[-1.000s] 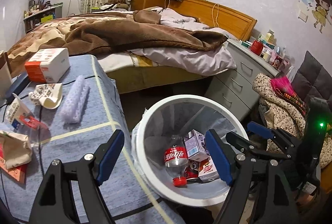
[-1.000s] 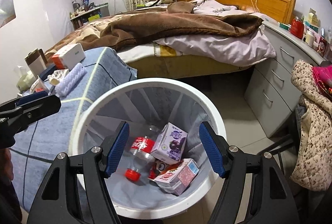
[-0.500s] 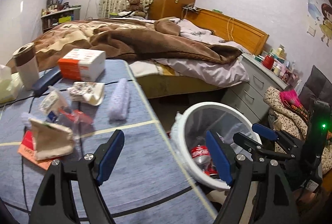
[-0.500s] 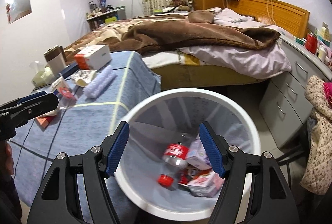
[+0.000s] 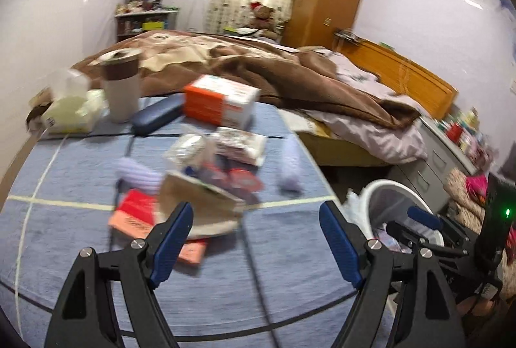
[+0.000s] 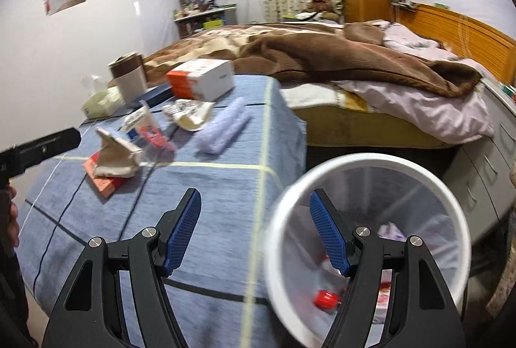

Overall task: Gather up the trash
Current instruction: 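Move both tools back over the table toward the remaining trash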

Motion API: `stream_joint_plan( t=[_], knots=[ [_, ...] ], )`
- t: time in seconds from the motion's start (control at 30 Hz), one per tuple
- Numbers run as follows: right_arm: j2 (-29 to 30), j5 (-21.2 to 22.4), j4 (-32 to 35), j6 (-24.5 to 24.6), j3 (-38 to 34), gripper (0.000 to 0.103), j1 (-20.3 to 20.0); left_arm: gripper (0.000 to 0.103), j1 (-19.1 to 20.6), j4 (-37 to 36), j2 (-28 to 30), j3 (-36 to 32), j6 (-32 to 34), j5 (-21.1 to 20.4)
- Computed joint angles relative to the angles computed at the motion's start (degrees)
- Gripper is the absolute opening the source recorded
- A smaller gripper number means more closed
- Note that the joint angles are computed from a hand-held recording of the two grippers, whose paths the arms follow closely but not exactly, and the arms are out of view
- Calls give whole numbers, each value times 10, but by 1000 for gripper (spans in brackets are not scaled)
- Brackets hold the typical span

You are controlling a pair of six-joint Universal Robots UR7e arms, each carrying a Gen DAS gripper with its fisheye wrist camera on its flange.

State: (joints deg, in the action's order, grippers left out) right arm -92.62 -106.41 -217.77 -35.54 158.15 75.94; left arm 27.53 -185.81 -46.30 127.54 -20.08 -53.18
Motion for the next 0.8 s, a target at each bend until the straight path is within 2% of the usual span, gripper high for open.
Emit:
stream_joint_plan(
  t=[0.2, 0.33, 0.47, 0.6, 0.7, 0.8],
  knots=[
    [85, -29, 2, -3, -37, 71, 57, 82, 37, -2, -30, 19, 0, 27],
    [119, -23, 14, -8, -57, 71, 78, 82, 64, 0, -44, 15, 14, 39],
    [146, -6, 26, -20, -76, 71, 91, 82, 97, 22, -55, -7, 48, 14],
    [167, 10, 49, -34, -95, 71, 98, 83, 112, 27, -50, -26, 81, 9],
    [168, 38, 84, -34, -109, 71, 95, 83, 125, 31, -42, -42, 99, -5],
    [184, 48, 98, -41, -128, 71, 97, 83, 138, 33, -34, -58, 110, -24]
  ],
)
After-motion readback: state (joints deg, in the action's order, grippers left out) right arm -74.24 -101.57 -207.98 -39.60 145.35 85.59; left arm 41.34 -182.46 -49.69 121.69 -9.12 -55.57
